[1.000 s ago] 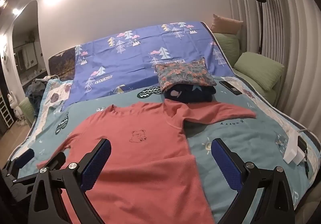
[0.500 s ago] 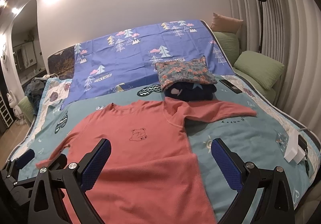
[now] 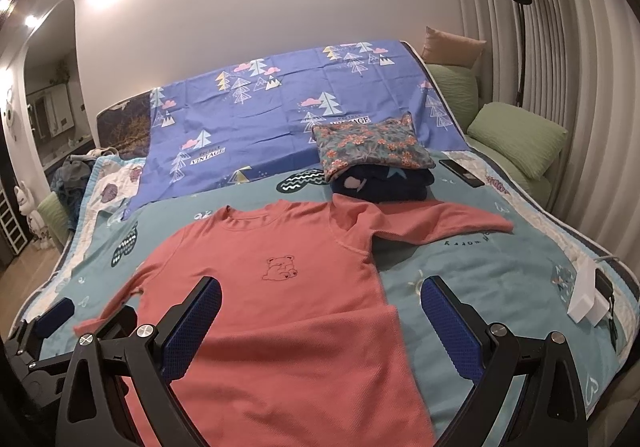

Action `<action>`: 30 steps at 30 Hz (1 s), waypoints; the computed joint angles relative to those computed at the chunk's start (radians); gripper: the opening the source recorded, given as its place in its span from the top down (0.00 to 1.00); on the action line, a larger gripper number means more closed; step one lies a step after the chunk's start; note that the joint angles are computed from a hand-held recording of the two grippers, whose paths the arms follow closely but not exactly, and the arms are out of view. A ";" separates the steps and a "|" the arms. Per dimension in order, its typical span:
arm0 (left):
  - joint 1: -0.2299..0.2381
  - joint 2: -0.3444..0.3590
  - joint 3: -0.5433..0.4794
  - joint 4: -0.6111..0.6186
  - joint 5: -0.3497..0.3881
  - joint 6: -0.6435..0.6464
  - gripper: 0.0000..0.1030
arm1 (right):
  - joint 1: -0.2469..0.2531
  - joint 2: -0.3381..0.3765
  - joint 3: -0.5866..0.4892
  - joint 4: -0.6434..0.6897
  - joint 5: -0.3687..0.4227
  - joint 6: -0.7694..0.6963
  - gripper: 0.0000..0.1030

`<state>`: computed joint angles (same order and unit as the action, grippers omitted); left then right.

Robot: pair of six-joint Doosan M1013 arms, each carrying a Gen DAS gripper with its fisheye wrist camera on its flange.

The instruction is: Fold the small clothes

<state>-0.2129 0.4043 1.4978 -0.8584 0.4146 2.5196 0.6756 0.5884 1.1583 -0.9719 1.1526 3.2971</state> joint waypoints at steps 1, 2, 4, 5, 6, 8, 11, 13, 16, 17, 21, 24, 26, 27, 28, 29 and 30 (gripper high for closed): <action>0.001 0.001 -0.006 0.039 0.009 -0.033 0.01 | 0.000 0.000 -0.001 0.001 -0.001 0.000 0.01; 0.001 0.000 -0.005 0.042 0.005 -0.035 0.01 | 0.000 0.001 -0.001 0.003 -0.001 0.000 0.01; 0.002 0.001 -0.005 0.043 0.004 -0.042 0.01 | 0.000 0.001 -0.001 0.003 -0.001 -0.001 0.01; 0.005 0.003 -0.009 0.035 0.016 -0.050 0.01 | 0.000 0.002 -0.003 0.004 0.000 -0.002 0.01; 0.007 0.005 -0.013 0.040 0.023 -0.064 0.01 | 0.000 0.002 -0.004 0.004 0.001 -0.003 0.01; 0.012 0.009 -0.020 0.034 0.040 -0.074 0.01 | 0.000 0.002 -0.003 0.004 0.001 -0.003 0.01; 0.013 0.013 -0.024 0.048 0.043 -0.085 0.01 | 0.000 0.009 -0.013 0.009 0.003 -0.012 0.01; 0.012 0.013 -0.018 0.036 0.023 -0.059 0.01 | 0.000 0.013 -0.018 0.012 0.004 -0.018 0.01; 0.013 0.015 -0.020 0.042 0.026 -0.072 0.01 | 0.002 0.019 -0.028 0.017 0.007 -0.029 0.01; 0.014 0.017 -0.022 0.047 0.027 -0.081 0.01 | 0.002 0.021 -0.032 0.019 0.008 -0.034 0.01; 0.019 0.023 -0.028 0.056 0.029 -0.097 0.01 | 0.000 0.030 -0.049 0.031 0.010 -0.055 0.01; 0.020 0.028 -0.032 0.065 0.029 -0.110 0.01 | -0.002 0.036 -0.059 0.039 0.009 -0.071 0.01; 0.022 0.031 -0.034 0.064 0.028 -0.108 0.01 | -0.002 0.042 -0.068 0.039 0.014 -0.086 0.01; 0.023 0.033 -0.035 0.063 0.029 -0.107 0.01 | -0.002 0.046 -0.074 0.040 0.016 -0.097 0.01; 0.024 0.034 -0.036 0.064 0.030 -0.109 0.01 | -0.003 0.048 -0.077 0.040 0.015 -0.104 0.01; 0.025 0.036 -0.038 0.066 0.032 -0.111 0.01 | -0.003 0.050 -0.081 0.043 0.012 -0.112 0.01; 0.026 0.038 -0.040 0.067 0.035 -0.113 0.01 | -0.004 0.052 -0.085 0.047 0.008 -0.120 0.01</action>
<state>-0.1865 0.4418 1.4581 -0.7909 0.4497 2.4062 0.6717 0.6406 1.0737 -0.9250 1.1603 3.1769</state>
